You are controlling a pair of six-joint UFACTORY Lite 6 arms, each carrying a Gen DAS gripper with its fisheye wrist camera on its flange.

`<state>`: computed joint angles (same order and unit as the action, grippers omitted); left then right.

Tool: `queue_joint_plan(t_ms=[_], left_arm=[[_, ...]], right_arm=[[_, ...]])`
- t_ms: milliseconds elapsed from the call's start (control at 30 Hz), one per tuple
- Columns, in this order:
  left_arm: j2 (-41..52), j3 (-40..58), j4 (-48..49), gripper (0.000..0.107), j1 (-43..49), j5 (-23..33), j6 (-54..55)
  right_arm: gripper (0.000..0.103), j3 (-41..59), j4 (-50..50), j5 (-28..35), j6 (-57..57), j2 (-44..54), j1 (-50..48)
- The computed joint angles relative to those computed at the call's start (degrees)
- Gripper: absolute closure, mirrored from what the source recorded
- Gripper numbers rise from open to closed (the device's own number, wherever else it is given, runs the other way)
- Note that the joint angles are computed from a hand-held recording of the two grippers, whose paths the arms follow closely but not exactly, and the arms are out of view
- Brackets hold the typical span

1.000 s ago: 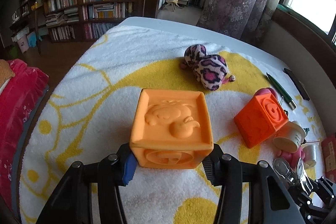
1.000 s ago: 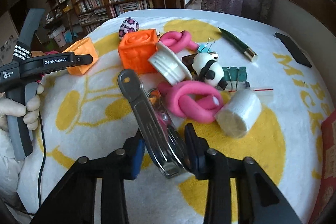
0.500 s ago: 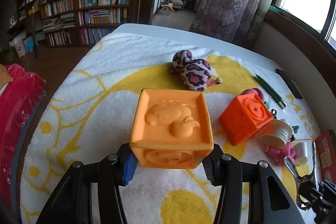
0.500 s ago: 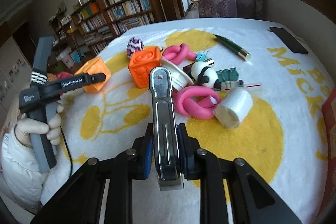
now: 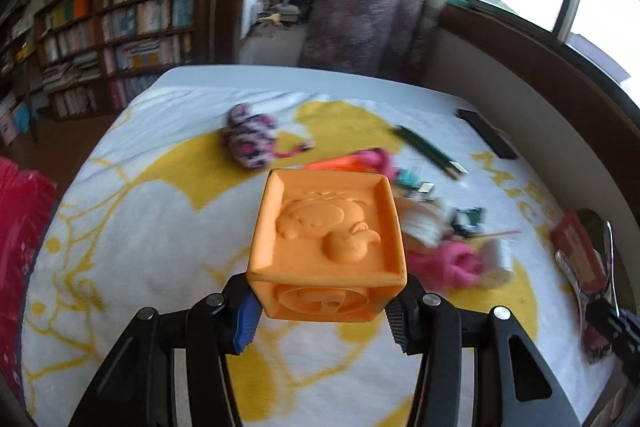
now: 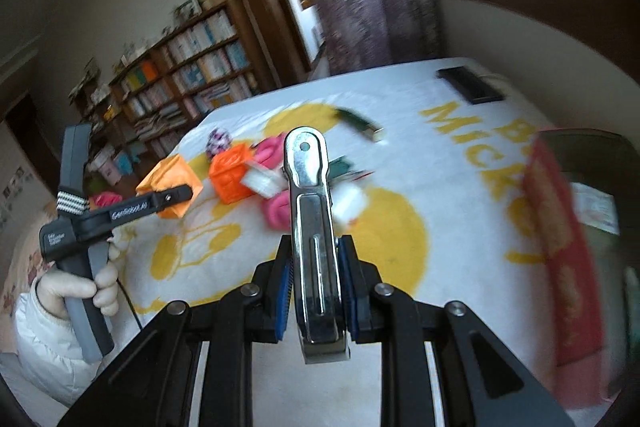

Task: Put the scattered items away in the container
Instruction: 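Carry the orange block and metal clip over the tin with both grippers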

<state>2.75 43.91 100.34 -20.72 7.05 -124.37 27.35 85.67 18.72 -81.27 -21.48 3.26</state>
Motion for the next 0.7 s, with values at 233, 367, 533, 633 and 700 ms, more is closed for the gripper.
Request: queue_joint_plan(t_ms=[233, 367, 533, 633, 700], left_arm=[[5.56, 10.38, -25.0, 0.053, -12.62, 3.75, 22.96], [11.08, 18.54, -33.97, 0.053, -19.04, 5.47, 31.32], [18.66, 30.26, -47.49, 0.053, -25.63, 7.57, 45.18], [23.5, 38.05, -53.83, 0.053, -29.04, 9.84, 52.47], [26.94, 43.47, -57.72, 0.053, -30.89, 11.26, 57.02]], right_arm=[[0.079, -3.08, -13.4, 11.03, 5.62, -9.79, -23.87], [0.079, -1.95, -15.1, 17.98, 0.69, -8.91, -39.3], [0.079, 0.43, -14.61, 21.1, -6.04, -4.74, -50.83], [0.079, 2.22, -14.35, 22.33, -9.44, -1.67, -55.23], [0.079, 3.67, -13.63, 21.73, -11.91, 1.18, -56.79]])
